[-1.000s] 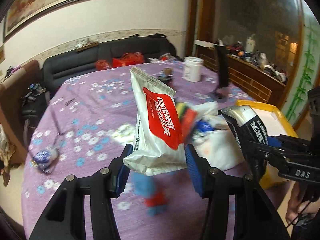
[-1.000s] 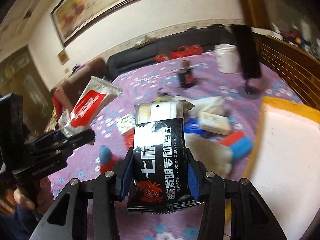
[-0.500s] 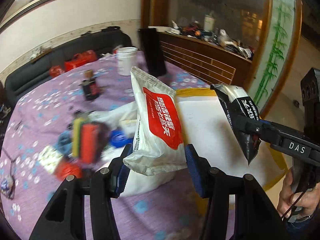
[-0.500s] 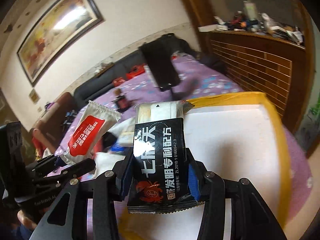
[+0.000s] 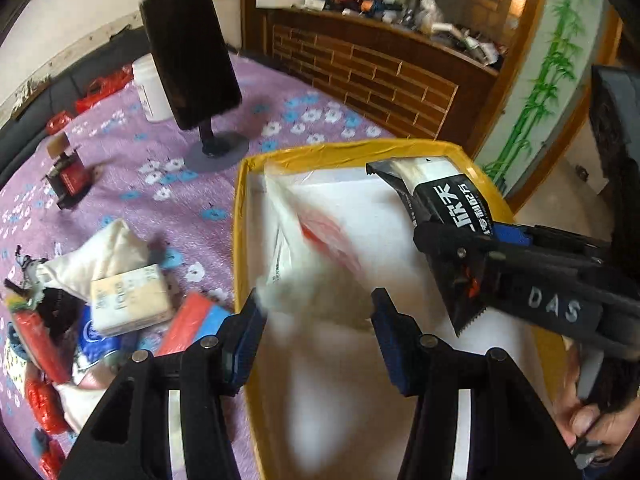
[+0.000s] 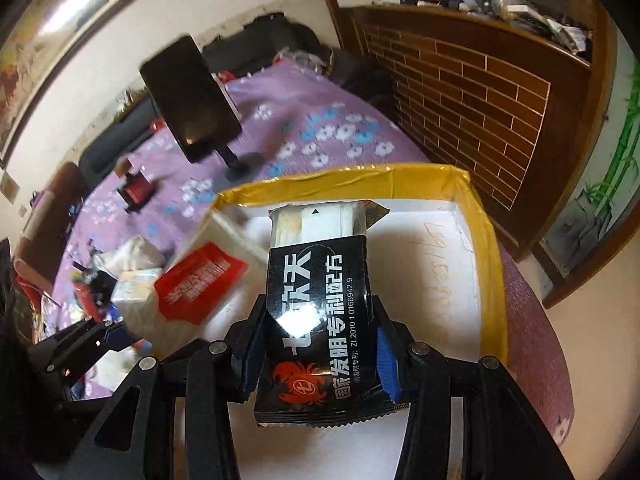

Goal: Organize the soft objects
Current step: 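Carry both packets into the yellow-rimmed tray and open both tools, then grasp the blue-white plastic bag with the left tool while the right tool grasps the blue knitted toy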

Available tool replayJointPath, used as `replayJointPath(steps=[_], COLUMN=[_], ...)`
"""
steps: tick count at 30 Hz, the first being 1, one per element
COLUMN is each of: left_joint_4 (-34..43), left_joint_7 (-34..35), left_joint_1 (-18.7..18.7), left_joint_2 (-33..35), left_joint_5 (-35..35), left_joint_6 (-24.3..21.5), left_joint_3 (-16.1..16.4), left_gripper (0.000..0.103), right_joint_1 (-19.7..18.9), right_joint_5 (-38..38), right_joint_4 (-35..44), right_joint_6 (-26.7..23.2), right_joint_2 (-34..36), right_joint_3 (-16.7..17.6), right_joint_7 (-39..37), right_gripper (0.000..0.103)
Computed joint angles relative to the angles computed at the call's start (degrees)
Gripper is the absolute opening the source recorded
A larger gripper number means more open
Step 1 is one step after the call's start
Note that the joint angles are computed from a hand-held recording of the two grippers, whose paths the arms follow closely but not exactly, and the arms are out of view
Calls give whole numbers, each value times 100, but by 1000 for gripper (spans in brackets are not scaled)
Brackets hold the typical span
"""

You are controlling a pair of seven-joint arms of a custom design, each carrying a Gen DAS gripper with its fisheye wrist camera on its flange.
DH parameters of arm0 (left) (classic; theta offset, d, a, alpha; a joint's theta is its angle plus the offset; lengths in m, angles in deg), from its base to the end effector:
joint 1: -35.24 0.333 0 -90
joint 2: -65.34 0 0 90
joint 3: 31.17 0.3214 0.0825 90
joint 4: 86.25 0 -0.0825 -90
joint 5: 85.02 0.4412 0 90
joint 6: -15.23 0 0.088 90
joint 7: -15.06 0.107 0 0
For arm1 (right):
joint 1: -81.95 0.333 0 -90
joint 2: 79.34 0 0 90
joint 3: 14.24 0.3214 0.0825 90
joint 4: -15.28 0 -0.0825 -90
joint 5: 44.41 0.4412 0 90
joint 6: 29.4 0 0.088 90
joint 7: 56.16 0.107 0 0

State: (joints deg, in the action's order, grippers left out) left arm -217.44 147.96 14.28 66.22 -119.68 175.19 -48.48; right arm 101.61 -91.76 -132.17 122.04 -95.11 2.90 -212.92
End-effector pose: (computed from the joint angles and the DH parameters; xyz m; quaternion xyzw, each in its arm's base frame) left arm 0.4815 -0.3464 0.3595 -0.3180 0.9042 -0.2798 0.0546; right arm 0.3834 0.3059 0.3484 -0.4204 0.8505 -0.1775 0.2615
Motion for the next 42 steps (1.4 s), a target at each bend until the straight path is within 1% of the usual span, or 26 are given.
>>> replayJointPath(steps=[2, 4, 7, 9, 10, 11, 12, 13, 14, 16, 18, 21, 22, 25, 27, 28, 29, 30, 31, 32, 33, 34, 36, 39, 40, 42], left_joint_4=[170, 246, 318, 325, 325, 325, 299, 296, 271, 184, 112, -3, -56, -280, -423, -509, -605, -695, -763, -841, -943, -1045, -1203, -1349, -1380, -1409], left_joint_7=[-321, -620, -785, -849, -834, -784, -718, -693, -584, -451, -315, -11, 110, 639, 994, 1158, 1308, 1451, 1595, 1739, 1913, 2046, 2264, 2439, 2466, 2499], left_joint_1=[-11, -8, 54, 89, 106, 125, 141, 144, 156, 146, 131, 104, 85, -7, -65, -89, -101, -103, -107, -107, -93, -80, -22, 150, 241, 460], left_joint_2=[206, 333, 440, 474, 478, 475, 444, 434, 399, 314, 204, 3, -80, -386, -615, -735, -868, -997, -1097, -1203, -1336, -1457, -1657, -1820, -1841, -1846], left_joint_5=[347, 617, 763, 817, 832, 801, 739, 729, 634, 512, 378, -18, -176, -804, -1217, -1414, -1568, -1682, -1792, -1896, -1993, -2067, -2233, -2323, -2339, -2314], left_joint_6=[-116, -87, -138, -129, -133, -131, -115, -107, -80, 63, 89, 7, -10, 11, -102, -137, -186, -263, -318, -351, -381, -378, -442, -603, -630, -732], left_joint_3=[-6, -27, -67, -100, -117, -141, -166, -175, -197, -213, -207, -146, -112, 49, 217, 312, 413, 521, 622, 714, 821, 907, 1127, 1379, 1461, 1620], left_gripper=[52, 52, 52, 52, 52, 53, 60, 66, 72, 73, 73, 73, 73, 73, 73, 73, 73, 73, 73, 73, 73, 73, 73, 74, 74, 74], right_joint_1=[-61, -62, -92, -105, -117, -116, -100, -72, -60, -51, -30, -16, 19, 204, 358, 432, 502, 567, 628, 694, 761, 832, 954, 1109, 1141, 1228], right_joint_5=[-28, 120, 207, 252, 194, 185, 213, 224, 193, 106, 46, -322, -414, -756, -1166, -1348, -1593, -1791, -2001, -2197, -2316, -2590, -2960, -3218, -3397, -3505], right_joint_4=[-24, 36, 34, 88, 78, 98, 123, 151, 155, 121, 92, -3, 32, 303, 534, 641, 824, 1018, 1207, 1380, 1507, 1702, 1893, 2276, 2420, 2623], right_joint_6=[146, 128, 297, 302, 305, 274, 203, 35, -11, -80, -199, -415, -638, -1557, -2204, -2448, -2856, -3273, -3636, -3881, -4022, -4190, -4067, -3677, -3409, -3080], right_joint_2=[79, 216, 333, 416, 395, 397, 396, 361, 331, 223, 97, -287, -392, -537, -541, -499, -391, -232, -53, 137, 293, 568, 832, 1268, 1435, 1666], right_joint_3=[-82, -166, -269, -304, -287, -284, -283, -253, -239, -192, -128, 152, 284, 697, 1007, 1110, 1298, 1459, 1591, 1672, 1689, 1761, 1675, 1434, 1328, 1139], right_joint_7=[-45, -256, -386, -481, -415, -428, -468, -499, -481, -332, -219, 282, 397, 648, 1004, 1121, 1237, 1300, 1339, 1337, 1334, 1386, 1394, 1354, 1362, 1354], right_gripper=[52, 52, 53, 57, 65, 74, 77, 78, 78, 78, 78, 78, 78, 78, 84, 91, 96, 98, 101, 103, 103, 103, 103, 103, 103, 103])
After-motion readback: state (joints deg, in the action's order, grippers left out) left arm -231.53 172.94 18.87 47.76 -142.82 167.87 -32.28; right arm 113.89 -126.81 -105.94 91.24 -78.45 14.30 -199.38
